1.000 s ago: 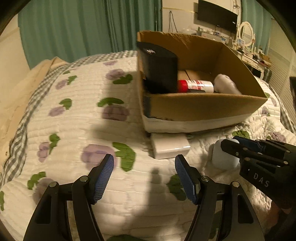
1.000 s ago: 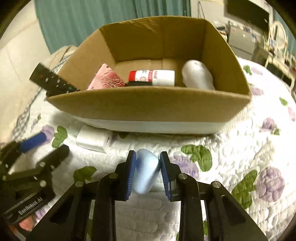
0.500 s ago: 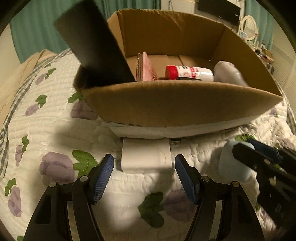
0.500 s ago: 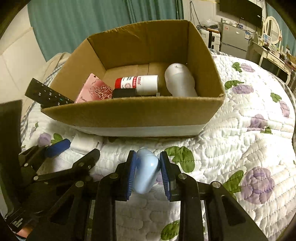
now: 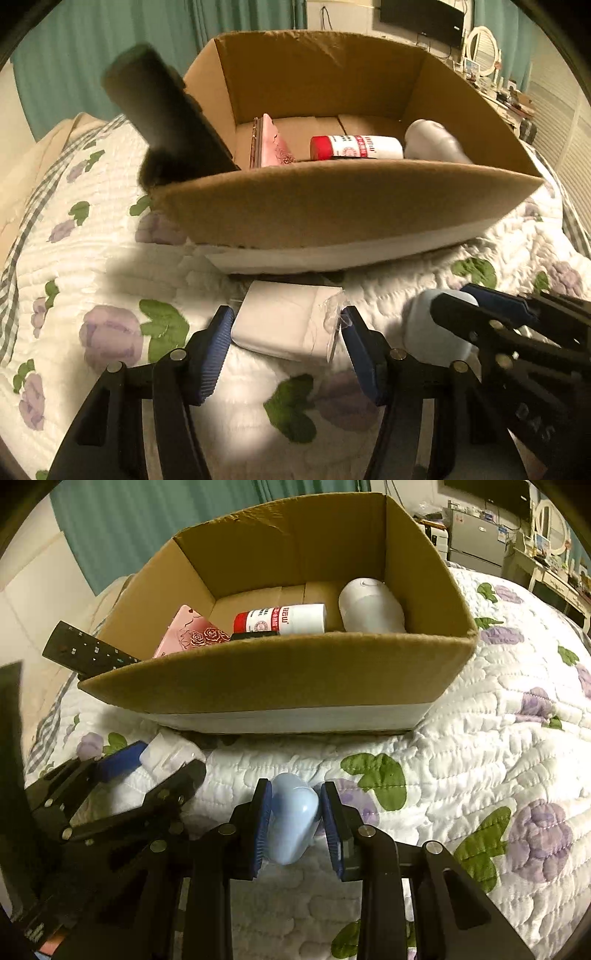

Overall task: Organize rigid objects
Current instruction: 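Grasp the white tissue pack with the left gripper while the right gripper holds the earbuds case, then carry the tissue pack and earbuds case into the cardboard box and open both grippers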

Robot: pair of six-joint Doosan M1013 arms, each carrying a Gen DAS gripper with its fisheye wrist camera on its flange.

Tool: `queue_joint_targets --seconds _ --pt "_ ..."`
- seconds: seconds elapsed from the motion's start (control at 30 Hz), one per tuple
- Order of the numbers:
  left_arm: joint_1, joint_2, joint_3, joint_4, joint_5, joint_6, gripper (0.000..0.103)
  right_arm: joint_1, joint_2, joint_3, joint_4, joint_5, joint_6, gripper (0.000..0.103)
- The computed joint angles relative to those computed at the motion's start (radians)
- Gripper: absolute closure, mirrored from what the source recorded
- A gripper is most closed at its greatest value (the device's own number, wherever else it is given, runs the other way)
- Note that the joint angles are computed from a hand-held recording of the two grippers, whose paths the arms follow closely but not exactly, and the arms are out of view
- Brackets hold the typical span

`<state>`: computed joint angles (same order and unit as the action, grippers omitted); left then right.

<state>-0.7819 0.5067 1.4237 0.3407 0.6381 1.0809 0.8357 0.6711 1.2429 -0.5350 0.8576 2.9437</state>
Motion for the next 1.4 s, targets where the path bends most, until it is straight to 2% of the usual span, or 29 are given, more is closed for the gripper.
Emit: queue_joint_targets --seconds 0.13,0.27,0.33,0.4,0.67,0.87,0.9,0.93,0.97,1.13,1.23,1.27,1.3,1.33,1.37,1.4 --pt "-0.003 -0.029 0.03 0.033 -0.006 -0.035 0.043 -0.005 -0.003 0.01 0.045 -0.038 -0.033 0.074" --pt "-0.006 -0.062 0.066 0.065 -0.014 -0.067 0.043 -0.002 0.007 -0.003 0.055 -0.029 -0.061 0.073" --pt "0.001 -0.074 0.075 0.071 -0.015 -0.075 0.043 0.001 0.012 -0.009 0.076 -0.012 -0.079 0.066" --pt "-0.007 -0.088 0.09 0.094 -0.016 -0.107 0.043 -0.001 0.015 -0.01 0.142 -0.032 -0.142 0.053" --pt "-0.001 -0.121 0.119 0.138 -0.029 -0.171 0.043 0.017 0.051 -0.062 0.14 0.032 -0.207 0.052" --pt "-0.001 -0.152 0.141 0.162 -0.039 -0.196 0.043 0.041 0.044 -0.057 0.008 0.04 -0.108 0.057" --pt "-0.001 -0.155 0.143 0.166 -0.042 -0.2 0.043 0.039 0.037 -0.046 -0.002 0.028 -0.092 0.083" --pt "-0.001 -0.161 0.146 0.17 -0.046 -0.204 0.043 0.042 0.034 -0.046 -0.016 0.039 -0.076 0.087" --pt "0.0 -0.166 0.146 0.171 -0.049 -0.205 0.043 0.046 0.029 -0.053 -0.033 0.053 -0.066 0.102" --pt "-0.002 -0.182 0.146 0.185 -0.07 -0.215 0.043 0.054 -0.011 -0.031 -0.056 0.08 -0.054 0.103" --pt "-0.005 -0.185 0.149 0.193 -0.077 -0.221 0.043 0.045 -0.023 -0.015 -0.009 0.045 -0.071 0.103" --pt "-0.005 -0.185 0.15 0.193 -0.078 -0.223 0.043 0.045 -0.038 0.007 -0.006 0.04 -0.069 0.102" --pt "-0.004 -0.183 0.15 0.19 -0.079 -0.223 0.043 0.044 -0.038 0.005 -0.005 0.048 -0.069 0.088" --pt "-0.003 -0.18 0.149 0.186 -0.075 -0.223 0.043 0.041 -0.034 -0.007 -0.001 0.057 -0.073 0.059" --pt "-0.002 -0.176 0.148 0.186 -0.072 -0.225 0.043 0.04 -0.035 -0.006 -0.007 0.05 -0.064 0.049" --pt "0.0 -0.17 0.144 0.184 -0.067 -0.223 0.043 0.037 -0.037 -0.008 -0.026 0.034 -0.046 0.046"
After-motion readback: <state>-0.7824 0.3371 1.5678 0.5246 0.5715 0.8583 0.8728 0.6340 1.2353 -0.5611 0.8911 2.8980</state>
